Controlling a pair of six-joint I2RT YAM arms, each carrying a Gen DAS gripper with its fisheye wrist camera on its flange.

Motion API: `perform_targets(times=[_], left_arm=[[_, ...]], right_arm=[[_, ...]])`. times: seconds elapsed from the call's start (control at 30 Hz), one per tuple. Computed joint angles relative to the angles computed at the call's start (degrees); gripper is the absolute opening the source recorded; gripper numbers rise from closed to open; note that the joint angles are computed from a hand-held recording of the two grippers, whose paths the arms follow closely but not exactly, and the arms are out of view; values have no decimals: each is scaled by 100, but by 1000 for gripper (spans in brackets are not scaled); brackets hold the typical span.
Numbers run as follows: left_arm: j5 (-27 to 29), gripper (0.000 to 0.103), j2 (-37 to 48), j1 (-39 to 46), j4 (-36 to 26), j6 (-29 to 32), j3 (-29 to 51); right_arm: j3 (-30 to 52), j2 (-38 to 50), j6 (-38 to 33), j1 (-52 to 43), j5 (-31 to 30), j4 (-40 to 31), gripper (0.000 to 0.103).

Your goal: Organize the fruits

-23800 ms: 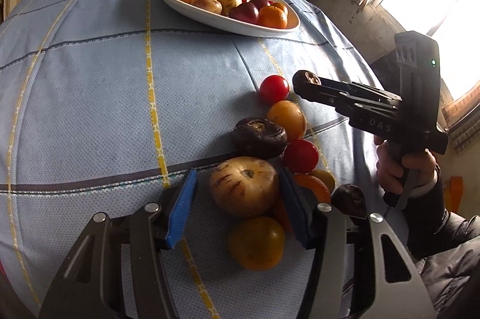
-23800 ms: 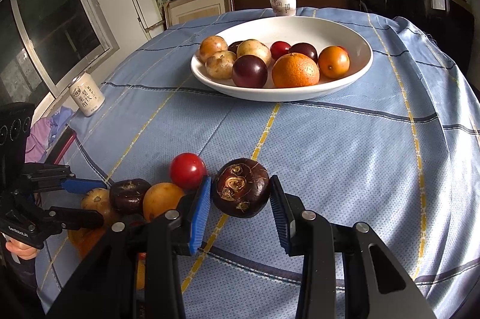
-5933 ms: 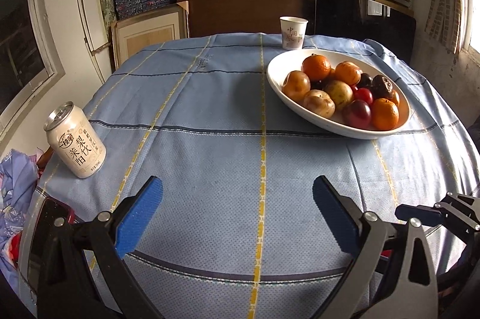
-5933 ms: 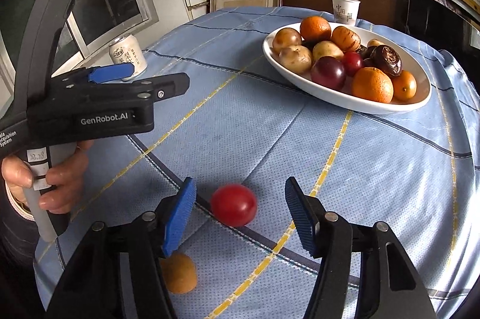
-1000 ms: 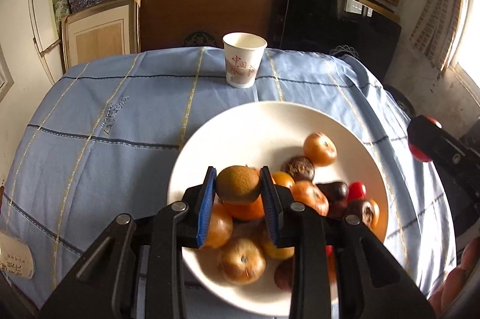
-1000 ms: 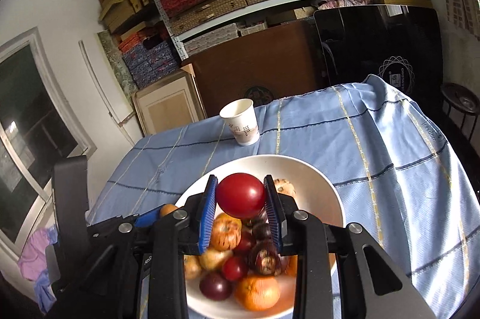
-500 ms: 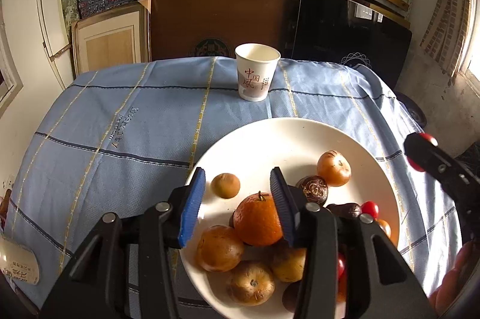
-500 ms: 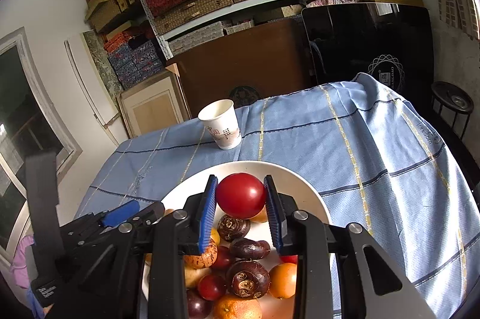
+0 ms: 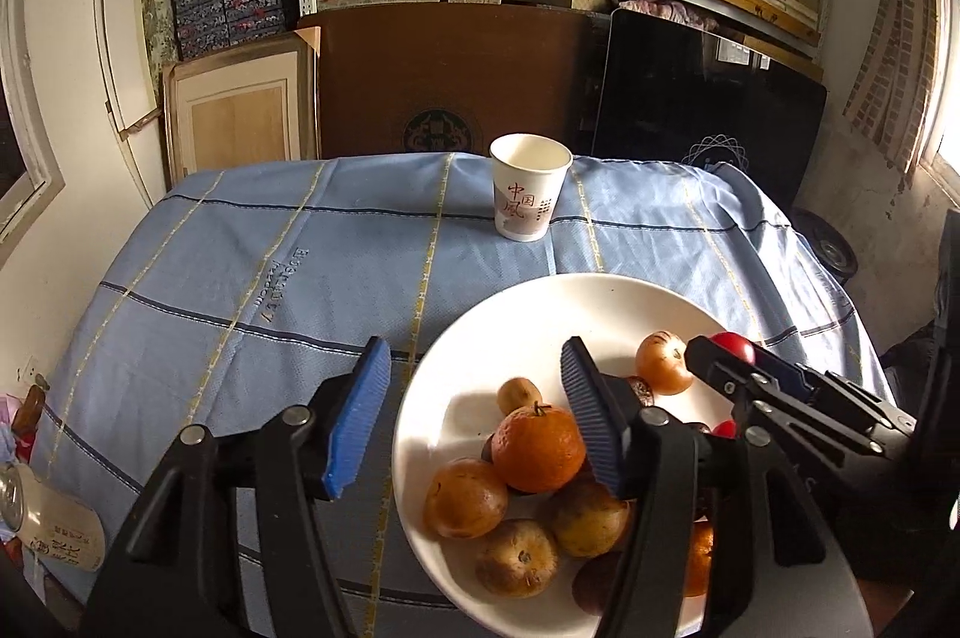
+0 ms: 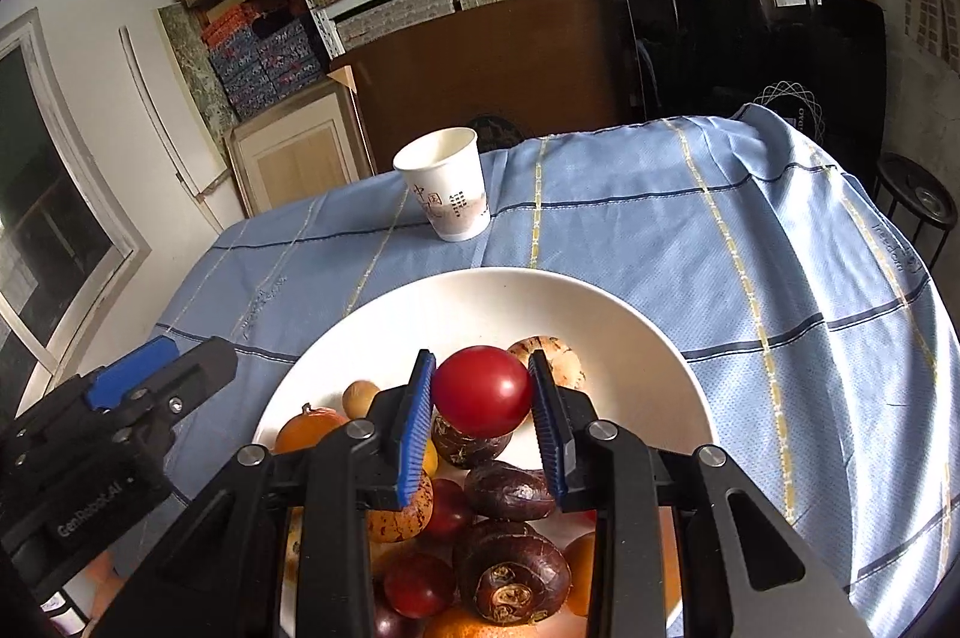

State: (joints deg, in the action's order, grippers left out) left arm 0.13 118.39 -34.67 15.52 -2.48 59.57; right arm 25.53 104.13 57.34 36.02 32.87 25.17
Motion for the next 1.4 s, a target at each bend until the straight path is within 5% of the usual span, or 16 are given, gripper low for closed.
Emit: perform_targets(times=[0.1,0.3,0.5,0.7,0.9,1.1,1.4], left_arm=[[-30,58,46,17,-44,-10,56],[-56,65,-19,48,69,6,-43],[-273,84,-331,14,328,6,-389],[-404,96,-941,-12,502,199,-927],[-516,98,-1696,0,550,530,-1720],[-223,98,-2800,238,377,691,-2637],[-8,98,-4784,476,141,822,-4296]], right_arm=[[53,114,-10,-29,-46,40,34],[-21,-148,78,123,169,-167,54],[-57,-824,306,479,626,-1017,83],[55,-1403,887,1158,1087,-2447,98],[354,-1540,1824,1986,1370,-4043,99],[671,-1312,3527,3200,1545,-5542,99],[1282,-285,5990,4914,1513,-6876,99]])
